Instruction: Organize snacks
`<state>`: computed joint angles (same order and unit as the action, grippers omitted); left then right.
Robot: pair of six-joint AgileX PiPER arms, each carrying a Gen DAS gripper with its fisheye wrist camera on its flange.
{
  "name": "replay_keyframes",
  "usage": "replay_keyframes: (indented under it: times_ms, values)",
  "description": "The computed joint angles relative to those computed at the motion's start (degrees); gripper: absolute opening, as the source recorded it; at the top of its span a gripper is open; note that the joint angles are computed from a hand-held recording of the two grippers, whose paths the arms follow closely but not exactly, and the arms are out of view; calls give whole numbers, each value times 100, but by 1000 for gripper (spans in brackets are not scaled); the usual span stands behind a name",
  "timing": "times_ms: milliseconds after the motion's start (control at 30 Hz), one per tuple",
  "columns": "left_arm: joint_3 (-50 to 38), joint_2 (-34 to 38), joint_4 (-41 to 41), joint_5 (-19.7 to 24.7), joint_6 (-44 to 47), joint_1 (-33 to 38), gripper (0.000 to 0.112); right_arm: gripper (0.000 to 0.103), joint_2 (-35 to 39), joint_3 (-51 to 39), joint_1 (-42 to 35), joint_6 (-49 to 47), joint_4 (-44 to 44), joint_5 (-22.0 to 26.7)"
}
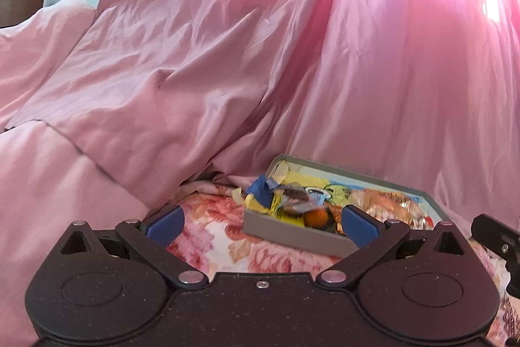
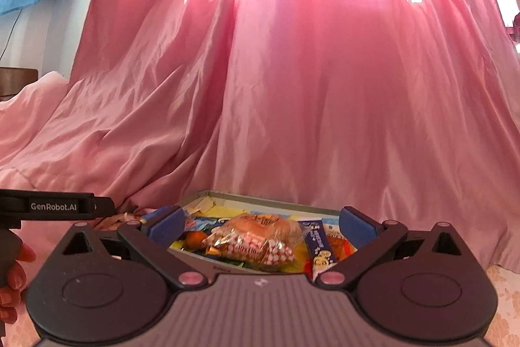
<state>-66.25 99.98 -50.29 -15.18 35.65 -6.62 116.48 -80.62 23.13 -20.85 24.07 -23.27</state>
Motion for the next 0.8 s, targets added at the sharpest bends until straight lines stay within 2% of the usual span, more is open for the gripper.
replay_keyframes:
  times_ms: [267,467,600,800]
  values:
    - [987,-388,803,-562,-805,-130,102,103,-292,775,106,226,-55,-298]
    - [1532,-627,1062,-861,-985,-187,102,103,-465,1279,143,277,131,-472]
    - [1809,-742,1068,-931,-1050,-180,102,103,-608,1590,177,365,209,-522]
    - [2123,-927,1239,-779,-1215,-93,102,103,-838,1989,281,375,472,-558]
